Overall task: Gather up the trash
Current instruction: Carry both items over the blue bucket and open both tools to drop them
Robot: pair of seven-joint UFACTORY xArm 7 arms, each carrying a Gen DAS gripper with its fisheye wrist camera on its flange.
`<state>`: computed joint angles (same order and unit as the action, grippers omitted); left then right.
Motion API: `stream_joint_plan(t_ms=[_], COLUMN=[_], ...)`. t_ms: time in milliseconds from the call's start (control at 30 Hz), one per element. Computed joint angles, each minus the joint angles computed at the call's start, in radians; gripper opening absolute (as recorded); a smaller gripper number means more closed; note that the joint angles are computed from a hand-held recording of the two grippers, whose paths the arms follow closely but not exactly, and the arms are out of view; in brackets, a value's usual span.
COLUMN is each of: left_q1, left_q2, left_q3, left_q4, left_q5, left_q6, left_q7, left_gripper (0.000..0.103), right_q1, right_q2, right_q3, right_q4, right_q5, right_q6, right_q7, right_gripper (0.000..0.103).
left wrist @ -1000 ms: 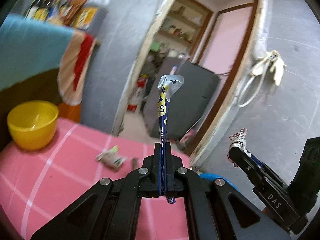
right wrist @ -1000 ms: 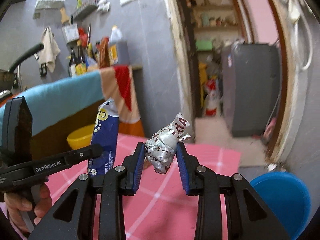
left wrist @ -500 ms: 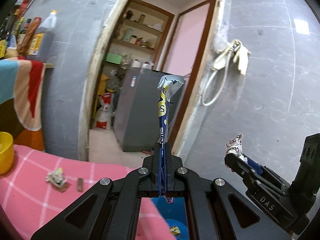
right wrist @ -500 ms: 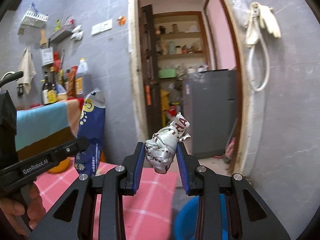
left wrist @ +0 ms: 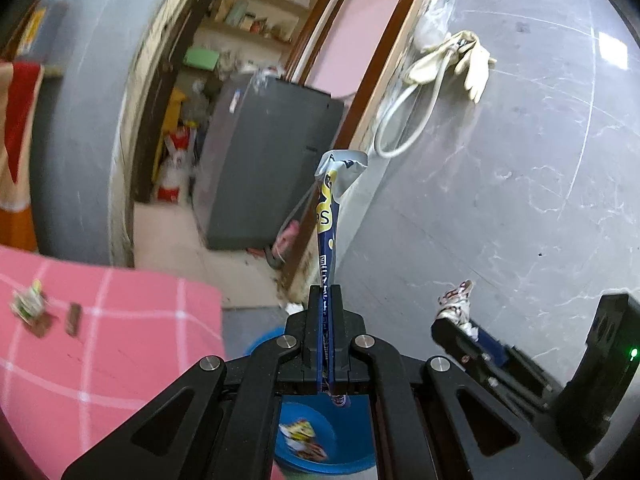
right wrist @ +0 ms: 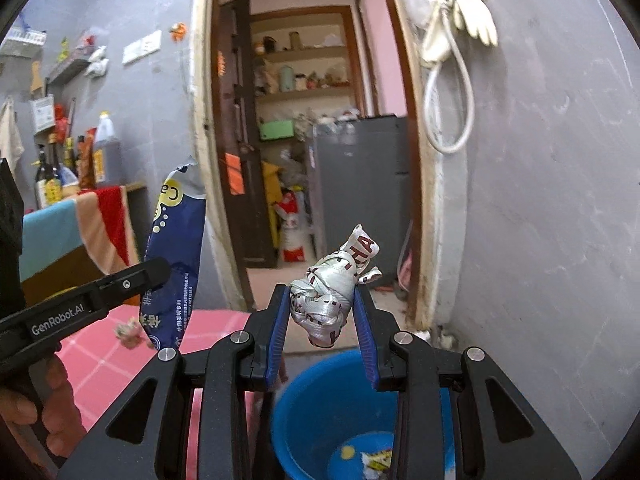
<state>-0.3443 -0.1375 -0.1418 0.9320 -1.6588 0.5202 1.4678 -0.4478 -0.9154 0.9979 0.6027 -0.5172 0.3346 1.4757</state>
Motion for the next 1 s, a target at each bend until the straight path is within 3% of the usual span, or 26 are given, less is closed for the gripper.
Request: stream_joint_plan(t_ms=[133, 433, 767, 867, 933, 1000], left_q1=[-0.008, -0.010, 0.010, 0.019, 0.027, 0.029], left_q2=[0.042, 0.190, 0.243, 0.247, 0.241, 0.234], left_q3=[-0.010, -0.037, -0.063, -0.067, -0.068, -0.067], left_q4=[0.028, 0.133, 0.171, 0.173, 0.167, 0.160], left_q5=[0.085, 0.314, 0.436, 0.448, 0.432, 0.432], left_q6=[0.000, 0.019, 0.012, 0.024, 0.028, 0.022], left_q7=[-0.087, -0.390, -0.498, -0.524, -0.517, -0.515], left_gripper=[0.000, 0.000, 0.002, 0.012, 0.015, 0.016], right_q1=[0.030, 0.063, 0.096, 0.106, 0.113, 0.121], right_q2=[0.023, 0.126, 0.234, 0.266, 0.282, 0.295], right_q3=[-0.016, -0.049, -0.105, -0.126, -0.139, -0.152], right_q4=[-0.031, -0.046, -0.037, -0.028, -0.025, -0.022], right_q5=[0.010, -0.023, -0.125, -0.162, -0.188, -0.216], right_q6=[0.019, 0.067, 0.088, 0.091, 0.095, 0.096], right_q7=[0.009, 0.051, 0.141, 0.161, 0.180, 0.199], right_gripper=[0.030, 0.031, 0.032, 0.033, 0.040, 0.041])
